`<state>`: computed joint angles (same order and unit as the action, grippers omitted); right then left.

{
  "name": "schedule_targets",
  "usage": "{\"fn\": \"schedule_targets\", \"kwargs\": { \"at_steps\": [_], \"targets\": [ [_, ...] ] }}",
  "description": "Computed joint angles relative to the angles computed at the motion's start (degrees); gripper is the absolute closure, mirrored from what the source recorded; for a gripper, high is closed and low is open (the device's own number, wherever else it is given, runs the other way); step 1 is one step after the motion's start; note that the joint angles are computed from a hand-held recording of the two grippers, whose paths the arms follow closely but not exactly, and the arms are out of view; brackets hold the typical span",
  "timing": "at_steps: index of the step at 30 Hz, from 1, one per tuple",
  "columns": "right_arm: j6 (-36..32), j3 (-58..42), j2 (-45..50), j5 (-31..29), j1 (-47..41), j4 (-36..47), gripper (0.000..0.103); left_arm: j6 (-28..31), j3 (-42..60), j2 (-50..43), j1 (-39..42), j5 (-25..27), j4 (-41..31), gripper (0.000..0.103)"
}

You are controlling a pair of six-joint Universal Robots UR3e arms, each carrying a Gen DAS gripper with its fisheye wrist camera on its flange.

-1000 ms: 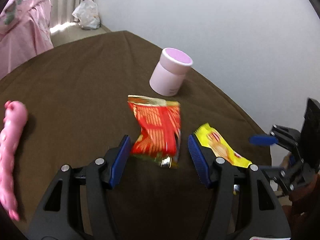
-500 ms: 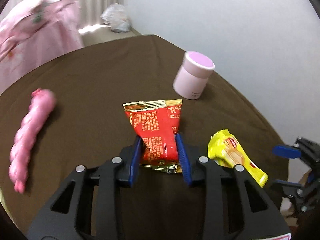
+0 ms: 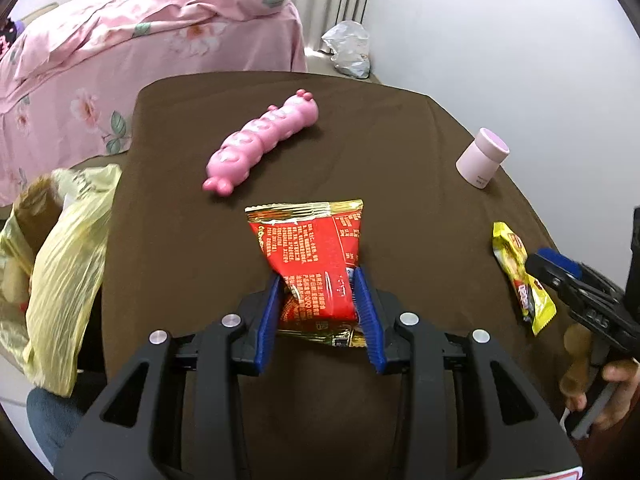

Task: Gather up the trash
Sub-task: 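Grasp the yellow Nabati wafer pack with the right tool while the left tool holds the red packet, then carry the red packet and wafer pack with both tools over the yellow bag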

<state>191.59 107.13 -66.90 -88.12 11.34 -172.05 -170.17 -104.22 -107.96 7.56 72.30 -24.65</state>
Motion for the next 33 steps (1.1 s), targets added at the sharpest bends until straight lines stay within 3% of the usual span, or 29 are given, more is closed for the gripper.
{"fn": "schedule_targets", "kwargs": {
  "at_steps": [2, 3, 8, 9, 10, 13, 17, 27, 33],
  "targets": [
    [-0.9, -3.3, 2.6, -7.2, 2.4, 2.1, 0.050, 0.1, -2.2, 1.7, 1.1, -0.5, 0.5, 0.068],
    [-0.8, -3.6, 3.2, -8.1, 2.5, 2.7, 0.050, 0.2, -3.2, 2.7, 1.7, -0.9, 0.6, 0.068],
    [1.2, 1.5, 0.7, 0.9, -2.6, 2.0, 0.052, 0.8, -7.8, 6.6, 5.8, -3.9, 1.2, 0.068],
    [1.1, 2.4, 0.2, 2.5, -3.2, 1.2, 0.058, 0.8, -8.4, 7.0, 6.3, -4.2, 1.3, 0.068],
    [0.8, 2.9, -0.4, 4.0, -3.7, 1.1, 0.069, 0.9, -9.2, 7.7, 7.1, -4.8, 1.3, 0.068],
    [-0.6, 2.4, -1.5, 4.0, -2.2, 1.7, 0.078, 1.3, -11.4, 9.8, 9.2, -6.2, 1.5, 0.068],
    [-2.4, -1.4, -1.7, 2.1, 1.6, 3.7, 0.078, 1.9, -14.2, 12.9, 11.8, -7.7, 2.3, 0.068],
    [-5.5, -20.2, 3.7, -0.6, 11.9, 12.2, 0.078, 5.6, -23.1, 24.7, 23.6, -13.9, 2.1, 0.068],
    [-8.2, -41.1, 13.0, -1.6, 18.3, 21.8, 0.078, 8.1, -27.6, 30.4, 34.6, -18.4, 2.0, 0.068]
  ]
}}
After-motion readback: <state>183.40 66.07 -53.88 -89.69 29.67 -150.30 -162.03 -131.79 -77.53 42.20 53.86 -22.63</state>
